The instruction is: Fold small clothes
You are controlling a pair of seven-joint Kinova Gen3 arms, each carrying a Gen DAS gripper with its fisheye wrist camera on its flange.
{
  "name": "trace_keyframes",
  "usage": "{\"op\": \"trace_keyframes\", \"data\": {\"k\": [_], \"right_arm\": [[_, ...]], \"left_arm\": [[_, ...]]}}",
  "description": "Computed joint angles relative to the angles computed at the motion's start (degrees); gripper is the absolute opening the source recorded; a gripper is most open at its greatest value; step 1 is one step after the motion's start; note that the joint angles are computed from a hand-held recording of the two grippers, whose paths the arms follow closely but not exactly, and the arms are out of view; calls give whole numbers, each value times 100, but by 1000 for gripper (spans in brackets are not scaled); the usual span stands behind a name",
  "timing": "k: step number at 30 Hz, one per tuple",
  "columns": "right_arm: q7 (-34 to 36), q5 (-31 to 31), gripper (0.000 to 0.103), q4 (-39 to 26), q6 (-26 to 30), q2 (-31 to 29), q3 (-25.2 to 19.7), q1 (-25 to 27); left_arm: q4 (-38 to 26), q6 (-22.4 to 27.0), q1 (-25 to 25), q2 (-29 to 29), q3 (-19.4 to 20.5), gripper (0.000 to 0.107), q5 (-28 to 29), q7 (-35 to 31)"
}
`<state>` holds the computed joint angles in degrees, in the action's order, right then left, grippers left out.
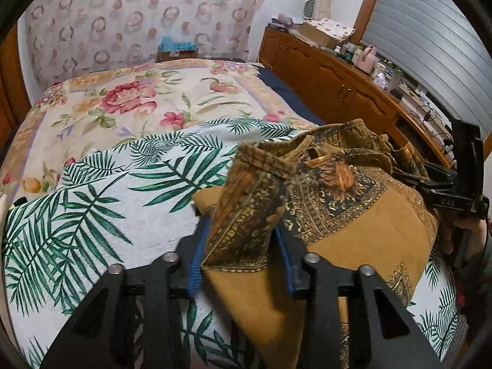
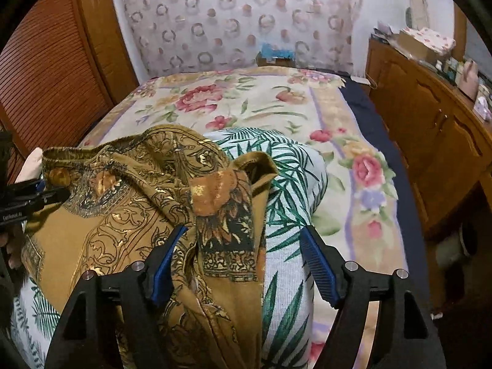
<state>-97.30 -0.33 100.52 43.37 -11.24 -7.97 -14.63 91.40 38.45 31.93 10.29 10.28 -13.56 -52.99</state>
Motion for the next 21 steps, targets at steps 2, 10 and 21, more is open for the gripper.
{"op": "trace_keyframes", "data": {"k": [2,10,21], "right_arm": [[111,-119,74,59,-50,-23,58,-43],[1080,-933,33,69,9,-11,427,-184],[830,-437,17,401,-508,-413,7,-5]], "left_arm": [[-20,14,22,14,2,35,-26,19],[-111,68,172,53,-11,11,-191,67],[61,-1,450,-454,125,7,-1077,762]]}}
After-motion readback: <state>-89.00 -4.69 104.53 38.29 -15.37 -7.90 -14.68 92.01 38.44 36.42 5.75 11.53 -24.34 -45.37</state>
